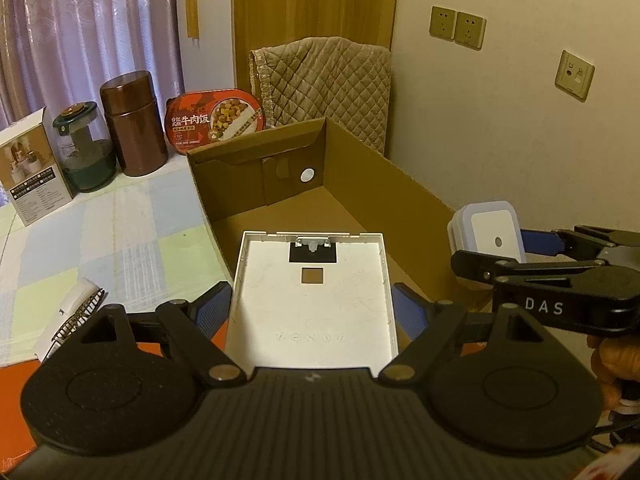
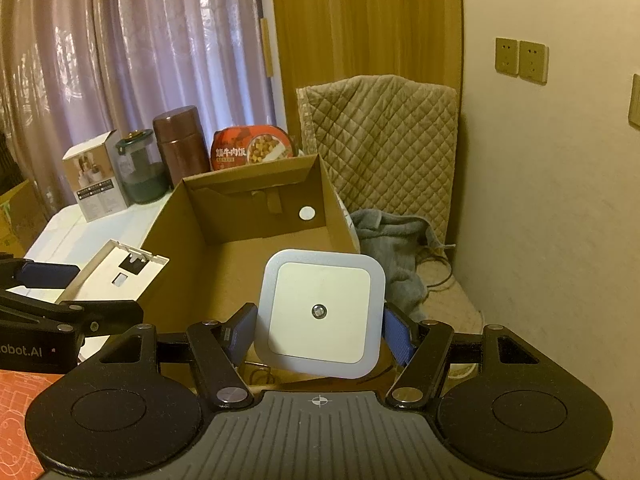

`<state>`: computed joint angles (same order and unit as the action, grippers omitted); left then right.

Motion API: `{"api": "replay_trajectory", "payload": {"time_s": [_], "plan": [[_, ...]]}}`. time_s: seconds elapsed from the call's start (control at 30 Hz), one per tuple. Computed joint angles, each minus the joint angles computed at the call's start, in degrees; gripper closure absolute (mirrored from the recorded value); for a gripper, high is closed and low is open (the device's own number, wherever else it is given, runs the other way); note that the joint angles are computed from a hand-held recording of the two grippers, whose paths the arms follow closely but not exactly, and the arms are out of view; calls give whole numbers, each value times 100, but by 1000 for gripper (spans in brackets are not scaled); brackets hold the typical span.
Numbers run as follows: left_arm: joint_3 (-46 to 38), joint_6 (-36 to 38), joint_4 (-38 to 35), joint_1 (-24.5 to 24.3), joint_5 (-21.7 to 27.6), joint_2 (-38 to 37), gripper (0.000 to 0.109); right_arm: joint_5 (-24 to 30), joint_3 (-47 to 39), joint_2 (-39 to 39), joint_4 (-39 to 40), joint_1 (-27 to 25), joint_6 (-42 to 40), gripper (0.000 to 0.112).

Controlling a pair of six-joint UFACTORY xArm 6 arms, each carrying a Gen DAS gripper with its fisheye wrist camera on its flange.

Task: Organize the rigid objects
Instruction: 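Lower the plate into the box and open the left tool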

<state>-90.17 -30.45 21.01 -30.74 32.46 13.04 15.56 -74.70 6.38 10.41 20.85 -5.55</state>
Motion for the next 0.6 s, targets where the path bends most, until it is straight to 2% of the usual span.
{"api": "replay_trajectory", "payload": {"time_s": [0.6], "plan": [[-429,205,-145,32,26,412,26,46,-143,171,136,-37,-130,49]]}}
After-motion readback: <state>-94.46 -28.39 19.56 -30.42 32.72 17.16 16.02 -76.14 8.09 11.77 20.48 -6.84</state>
